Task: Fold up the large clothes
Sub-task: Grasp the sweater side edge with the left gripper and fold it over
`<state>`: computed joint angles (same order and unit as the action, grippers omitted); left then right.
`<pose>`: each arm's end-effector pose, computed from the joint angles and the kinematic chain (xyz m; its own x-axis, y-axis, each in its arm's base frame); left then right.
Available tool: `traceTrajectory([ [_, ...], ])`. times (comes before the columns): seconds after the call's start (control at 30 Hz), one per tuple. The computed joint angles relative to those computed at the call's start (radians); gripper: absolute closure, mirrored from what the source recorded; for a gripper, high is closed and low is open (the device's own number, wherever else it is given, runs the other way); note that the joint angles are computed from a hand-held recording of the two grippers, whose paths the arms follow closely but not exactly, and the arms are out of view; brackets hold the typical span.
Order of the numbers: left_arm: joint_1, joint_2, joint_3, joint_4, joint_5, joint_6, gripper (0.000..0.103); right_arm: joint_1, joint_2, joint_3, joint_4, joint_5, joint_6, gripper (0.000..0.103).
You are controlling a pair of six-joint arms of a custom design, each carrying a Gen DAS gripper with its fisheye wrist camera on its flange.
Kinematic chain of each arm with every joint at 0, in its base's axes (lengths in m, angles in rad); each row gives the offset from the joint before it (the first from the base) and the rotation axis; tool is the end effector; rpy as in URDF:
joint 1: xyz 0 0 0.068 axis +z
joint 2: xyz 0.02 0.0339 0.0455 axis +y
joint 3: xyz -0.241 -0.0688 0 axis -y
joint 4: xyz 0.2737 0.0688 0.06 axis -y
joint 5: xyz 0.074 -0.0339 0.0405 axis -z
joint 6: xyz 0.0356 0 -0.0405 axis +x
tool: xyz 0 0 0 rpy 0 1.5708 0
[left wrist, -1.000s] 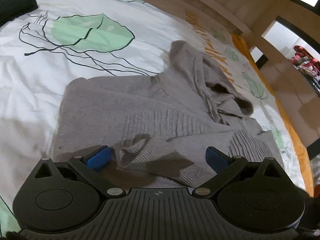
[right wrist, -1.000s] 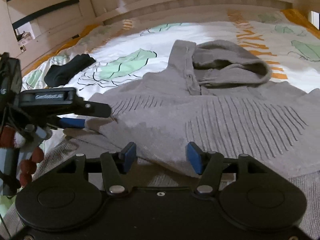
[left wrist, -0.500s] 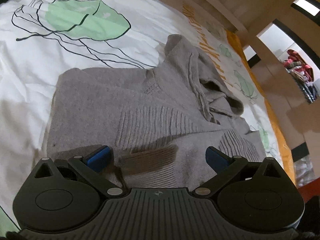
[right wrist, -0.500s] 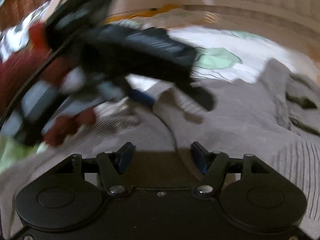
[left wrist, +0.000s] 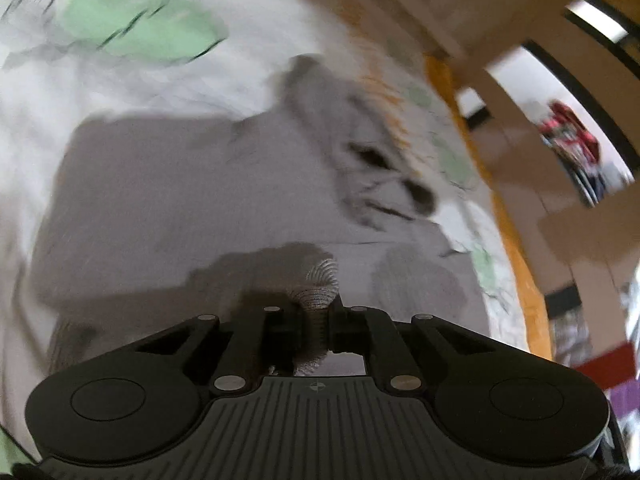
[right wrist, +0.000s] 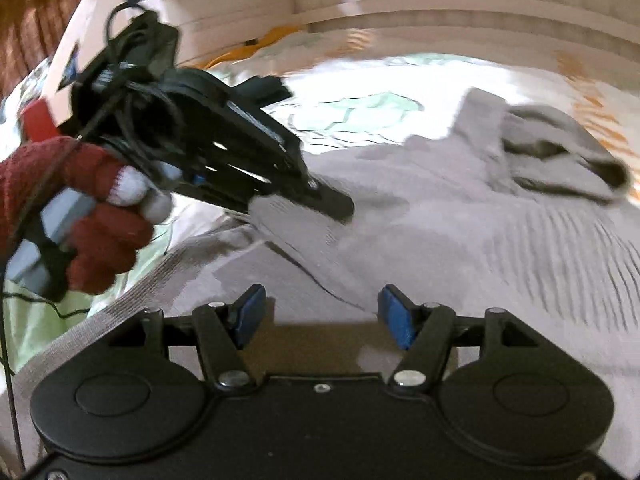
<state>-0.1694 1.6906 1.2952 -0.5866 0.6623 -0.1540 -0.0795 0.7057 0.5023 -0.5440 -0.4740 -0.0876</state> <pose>0.3720 -0.0858 0.2178 -0.8820 0.0281 -0.4703 0.3383 0.7327 -0.5905 0.1949 0.0008 0.2014 -0.6520 -0.0261 -0.7578 -0.3213 0.9147 0.2449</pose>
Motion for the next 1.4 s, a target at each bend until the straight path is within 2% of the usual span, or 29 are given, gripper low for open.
traceTrajectory([
  [0.07,-0.021,-0.043,0.01,0.016,0.014,-0.012,0.093,-0.035,-0.04,0.002,-0.035,-0.005,0.021,0.035],
  [0.2,-0.021,-0.107,0.075,0.061,0.107,-0.094,0.093,-0.156,-0.128,-0.008,-0.106,-0.048,0.046,0.035],
  [0.33,0.002,-0.138,0.153,0.1,0.195,-0.139,0.093,-0.285,-0.13,0.003,-0.144,-0.09,0.053,0.035],
  [0.4,0.015,-0.132,0.191,0.09,0.202,-0.126,0.093,-0.312,-0.102,0.01,-0.134,-0.086,0.061,0.035],
  [0.53,0.038,-0.076,0.223,0.002,0.109,-0.041,0.093,-0.318,-0.079,0.009,-0.118,-0.056,0.092,0.035],
  [0.7,0.065,0.053,0.213,-0.048,-0.007,-0.029,0.093,-0.333,-0.106,0.001,-0.153,-0.021,0.094,0.035],
  [0.83,0.062,0.056,0.184,-0.003,0.05,-0.084,0.093,-0.318,-0.075,0.008,-0.115,-0.013,0.099,0.034],
  [1.03,0.015,0.044,0.276,-0.013,0.058,-0.029,0.093,-0.2,-0.02,0.022,-0.042,0.057,0.116,0.034],
  [1.07,0.013,0.025,0.258,-0.007,0.046,-0.007,0.093,-0.198,-0.025,0.025,-0.044,0.061,0.112,0.034],
  [1.23,0.016,0.044,0.248,-0.018,-0.072,0.076,0.093,-0.34,-0.077,0.037,-0.045,-0.017,0.095,0.034],
  [1.33,0.032,0.075,0.214,-0.003,-0.114,0.092,0.093,-0.431,-0.063,0.025,0.031,0.013,0.131,0.034],
  [1.4,0.043,0.089,0.2,-0.006,-0.136,0.106,0.092,-0.493,-0.002,0.024,0.074,0.019,0.143,0.034],
])
